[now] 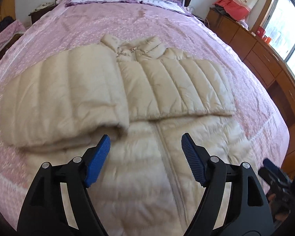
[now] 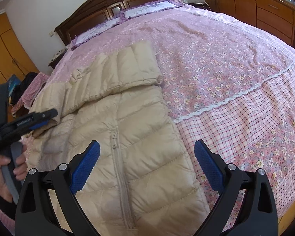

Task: Fold large clothes
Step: 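Fold the held side edge over toward the zipper and open the left gripper, then grasp the opposite side edge of the jacket with the right gripper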

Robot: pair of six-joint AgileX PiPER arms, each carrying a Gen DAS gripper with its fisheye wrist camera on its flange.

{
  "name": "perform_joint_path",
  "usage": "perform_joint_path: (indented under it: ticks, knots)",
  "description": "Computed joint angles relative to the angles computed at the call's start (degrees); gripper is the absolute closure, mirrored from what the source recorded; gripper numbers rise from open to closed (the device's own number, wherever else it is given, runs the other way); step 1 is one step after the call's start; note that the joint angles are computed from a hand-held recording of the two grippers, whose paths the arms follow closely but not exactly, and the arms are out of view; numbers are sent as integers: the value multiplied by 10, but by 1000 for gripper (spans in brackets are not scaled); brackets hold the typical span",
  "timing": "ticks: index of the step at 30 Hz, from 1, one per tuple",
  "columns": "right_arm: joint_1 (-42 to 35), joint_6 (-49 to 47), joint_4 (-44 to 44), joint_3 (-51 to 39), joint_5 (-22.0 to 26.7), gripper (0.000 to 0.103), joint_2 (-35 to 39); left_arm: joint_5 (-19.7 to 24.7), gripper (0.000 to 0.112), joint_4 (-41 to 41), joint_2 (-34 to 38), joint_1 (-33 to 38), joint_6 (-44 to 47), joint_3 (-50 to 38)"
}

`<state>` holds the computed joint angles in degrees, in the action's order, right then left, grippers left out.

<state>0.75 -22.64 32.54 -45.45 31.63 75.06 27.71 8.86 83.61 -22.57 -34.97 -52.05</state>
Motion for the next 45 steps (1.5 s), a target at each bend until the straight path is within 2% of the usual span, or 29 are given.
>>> perform_joint_path:
  ticks: [4, 8, 16, 22, 26, 34, 39, 45]
  knots:
    - [33, 24, -17, -11, 2, 10, -4, 45, 38, 54, -64, -5, -51, 35]
    - [88, 71, -52, -24, -4, 10, -1, 73, 38, 41, -108, 28, -36, 61]
    - [203, 156, -106, -71, -9, 10, 28, 114, 37, 63, -202, 93, -32, 122]
    - [303, 250, -204, -134, -7, 10, 69, 104, 36, -15, -246, 194, 87, 161]
    - [374, 314, -275, -213, 12, 10, 133, 102, 36, -70, -262, 275, 172, 179]
    - [469, 384, -355, -379, 55, 7, 261, 96, 36, -175, -268, 445, 359, 213]
    - [512, 412, -398, -507, 102, 6, 359, 98, 36, -236, -268, 536, 462, 230]
    - [540, 409, -410, -713, 223, 6, 502, 105, 36, -292, -272, 623, 557, 245]
